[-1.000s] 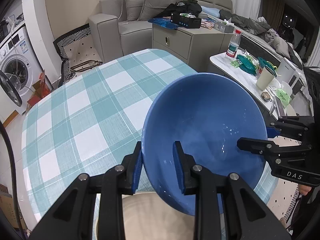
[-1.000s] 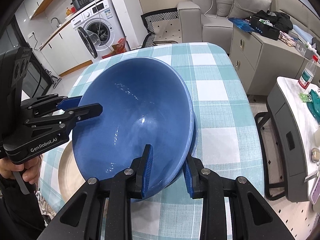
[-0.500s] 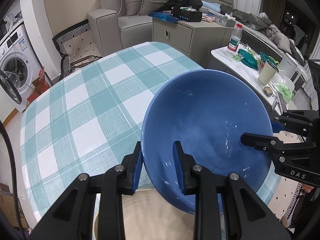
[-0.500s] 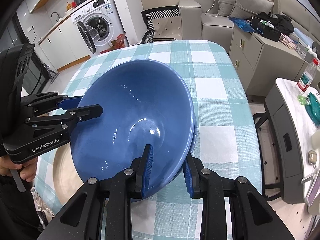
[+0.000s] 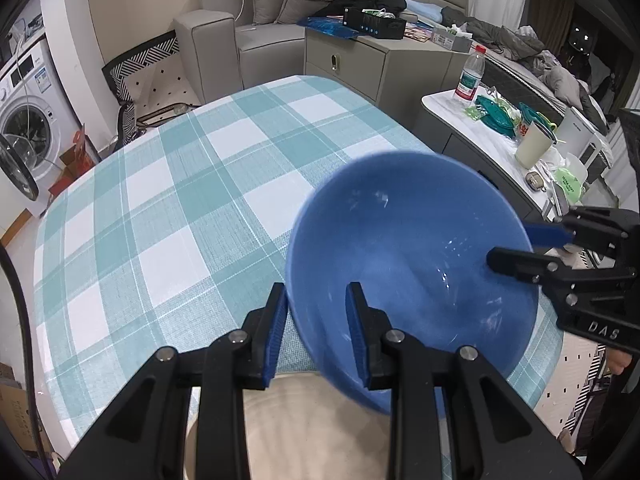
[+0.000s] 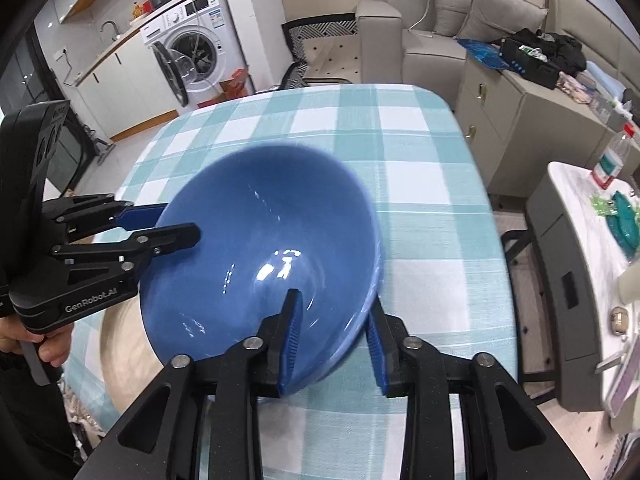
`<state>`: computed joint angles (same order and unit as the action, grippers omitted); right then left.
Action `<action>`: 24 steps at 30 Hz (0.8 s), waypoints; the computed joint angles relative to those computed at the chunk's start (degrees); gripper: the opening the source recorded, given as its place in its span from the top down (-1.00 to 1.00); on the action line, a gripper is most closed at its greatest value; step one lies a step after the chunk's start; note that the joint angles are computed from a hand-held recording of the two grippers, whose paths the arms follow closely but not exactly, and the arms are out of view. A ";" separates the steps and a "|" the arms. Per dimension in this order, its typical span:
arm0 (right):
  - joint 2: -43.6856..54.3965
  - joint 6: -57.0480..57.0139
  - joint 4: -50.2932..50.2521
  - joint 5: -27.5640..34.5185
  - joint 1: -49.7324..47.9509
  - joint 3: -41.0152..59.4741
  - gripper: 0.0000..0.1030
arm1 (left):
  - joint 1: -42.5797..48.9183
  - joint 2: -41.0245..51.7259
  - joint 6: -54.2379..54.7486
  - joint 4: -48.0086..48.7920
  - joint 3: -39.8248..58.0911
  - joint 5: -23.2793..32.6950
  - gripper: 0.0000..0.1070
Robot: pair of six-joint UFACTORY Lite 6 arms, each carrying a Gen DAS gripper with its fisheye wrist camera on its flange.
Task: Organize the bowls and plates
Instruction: 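Carry the held bowl over the stacked cream plates with both grippers, then lower the bowl onto the cream plates and open both grippers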
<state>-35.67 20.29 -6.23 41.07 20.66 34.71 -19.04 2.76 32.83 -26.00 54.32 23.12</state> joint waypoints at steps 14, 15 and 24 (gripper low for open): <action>-3.42 -12.16 9.27 -2.14 -6.86 -3.03 -0.30 | -0.33 -0.39 0.22 -0.66 -1.56 -1.82 -0.05; -3.88 -13.41 10.38 -2.53 -7.09 -3.54 -0.36 | -0.26 -0.62 0.18 -0.66 -1.94 -2.24 -0.07; -7.74 -24.03 19.41 -5.96 -10.31 -8.61 -0.69 | 2.13 -3.76 11.24 -11.19 -6.92 -5.33 -0.79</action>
<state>-43.41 -3.74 13.18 35.11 10.35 26.10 -16.91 -1.00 44.06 -37.19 47.40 17.79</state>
